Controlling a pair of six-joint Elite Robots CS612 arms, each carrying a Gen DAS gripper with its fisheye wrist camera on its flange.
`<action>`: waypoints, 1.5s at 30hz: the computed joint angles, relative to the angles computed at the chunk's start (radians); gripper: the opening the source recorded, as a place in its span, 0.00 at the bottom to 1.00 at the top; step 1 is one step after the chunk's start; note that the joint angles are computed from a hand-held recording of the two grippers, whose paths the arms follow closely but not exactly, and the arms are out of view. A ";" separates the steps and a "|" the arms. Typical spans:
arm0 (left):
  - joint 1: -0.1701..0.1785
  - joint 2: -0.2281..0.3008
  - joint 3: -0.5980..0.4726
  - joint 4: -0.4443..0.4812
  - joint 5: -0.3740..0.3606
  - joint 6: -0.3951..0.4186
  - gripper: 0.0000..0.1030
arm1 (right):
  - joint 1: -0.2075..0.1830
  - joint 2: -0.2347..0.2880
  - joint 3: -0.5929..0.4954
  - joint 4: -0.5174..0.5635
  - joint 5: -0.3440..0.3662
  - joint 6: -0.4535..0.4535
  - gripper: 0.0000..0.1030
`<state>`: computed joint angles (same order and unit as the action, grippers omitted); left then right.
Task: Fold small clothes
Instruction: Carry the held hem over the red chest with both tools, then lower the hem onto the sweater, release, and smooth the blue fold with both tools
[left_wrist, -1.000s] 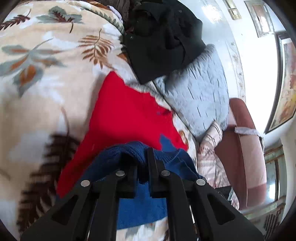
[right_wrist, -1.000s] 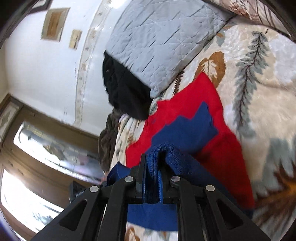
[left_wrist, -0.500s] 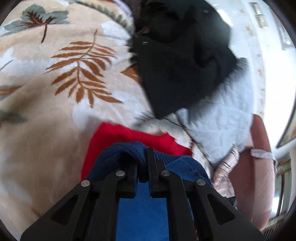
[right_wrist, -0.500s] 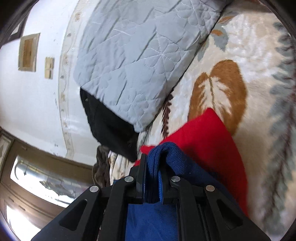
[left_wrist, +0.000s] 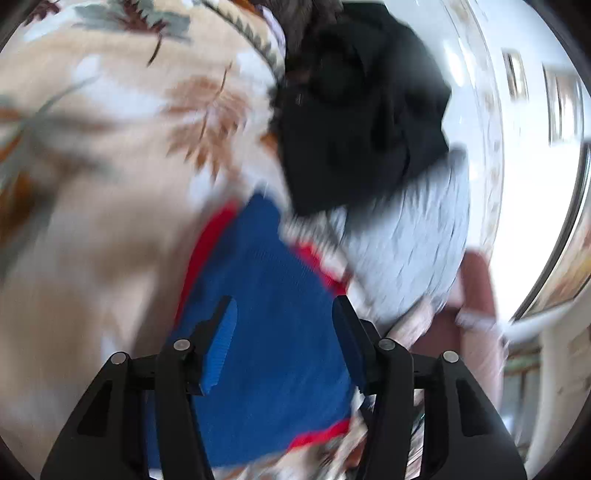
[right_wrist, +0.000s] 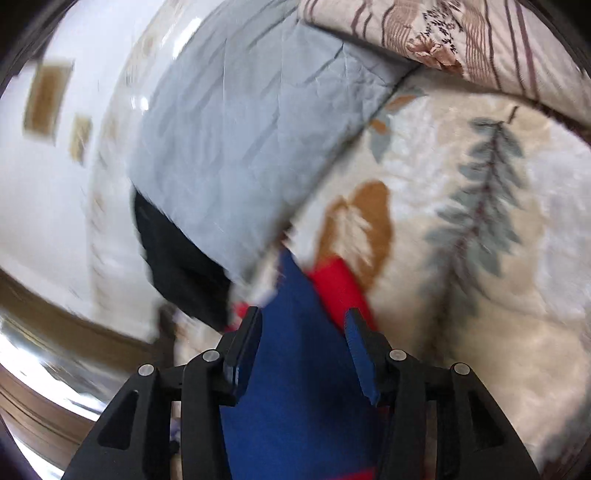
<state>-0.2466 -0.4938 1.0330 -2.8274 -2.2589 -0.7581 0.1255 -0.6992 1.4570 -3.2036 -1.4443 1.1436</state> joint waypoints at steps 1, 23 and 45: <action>-0.006 -0.023 0.052 -0.017 0.013 0.014 0.51 | 0.007 -0.001 -0.008 0.044 -0.010 -0.032 0.48; -0.093 -0.111 0.190 -0.042 0.412 0.323 0.55 | 0.038 -0.008 0.045 -0.001 -0.150 -0.044 0.65; -0.160 -0.130 0.213 0.021 0.676 0.480 0.68 | 0.087 -0.042 -0.006 0.166 -0.156 -0.358 0.51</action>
